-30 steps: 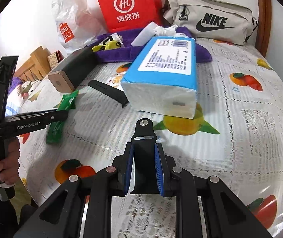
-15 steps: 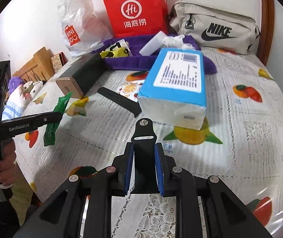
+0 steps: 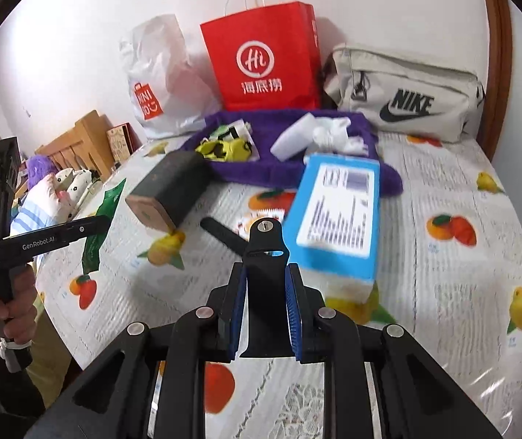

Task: Organize soft objects
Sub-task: 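Carry the green packet in the left tool over the purple towel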

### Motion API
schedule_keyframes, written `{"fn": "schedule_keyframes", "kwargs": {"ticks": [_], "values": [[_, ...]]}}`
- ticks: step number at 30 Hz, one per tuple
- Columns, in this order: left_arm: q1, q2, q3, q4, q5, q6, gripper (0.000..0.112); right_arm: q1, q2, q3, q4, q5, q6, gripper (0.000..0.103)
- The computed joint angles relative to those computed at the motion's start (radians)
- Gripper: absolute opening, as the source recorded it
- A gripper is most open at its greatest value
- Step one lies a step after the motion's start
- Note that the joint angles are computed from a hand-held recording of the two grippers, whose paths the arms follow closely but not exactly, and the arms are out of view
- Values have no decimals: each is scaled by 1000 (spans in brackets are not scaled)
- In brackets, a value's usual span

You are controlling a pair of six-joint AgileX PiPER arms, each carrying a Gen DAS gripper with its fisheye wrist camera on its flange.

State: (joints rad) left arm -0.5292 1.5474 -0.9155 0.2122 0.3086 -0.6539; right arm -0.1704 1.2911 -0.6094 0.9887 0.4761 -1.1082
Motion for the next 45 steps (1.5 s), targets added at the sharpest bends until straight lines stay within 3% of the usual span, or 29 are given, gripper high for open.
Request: {"fn": "schedule_keyframes", "kwargs": {"ticks": [9, 27, 36, 41, 45], "values": [[45, 45, -138, -53, 57, 75, 23, 40, 98, -164, -66, 14, 80, 21], [120, 268, -497, -230, 191, 305, 23, 43, 336, -500, -181, 44, 225, 21], [149, 445, -762, -314, 315, 398, 23, 34, 501, -715, -236, 72, 275, 21], [154, 565, -941, -303, 393, 402, 23, 8, 635, -889, -249, 159, 324, 21], [163, 661, -1090, -290, 464, 404, 23, 10, 731, -1025, -324, 180, 408, 21]]}}
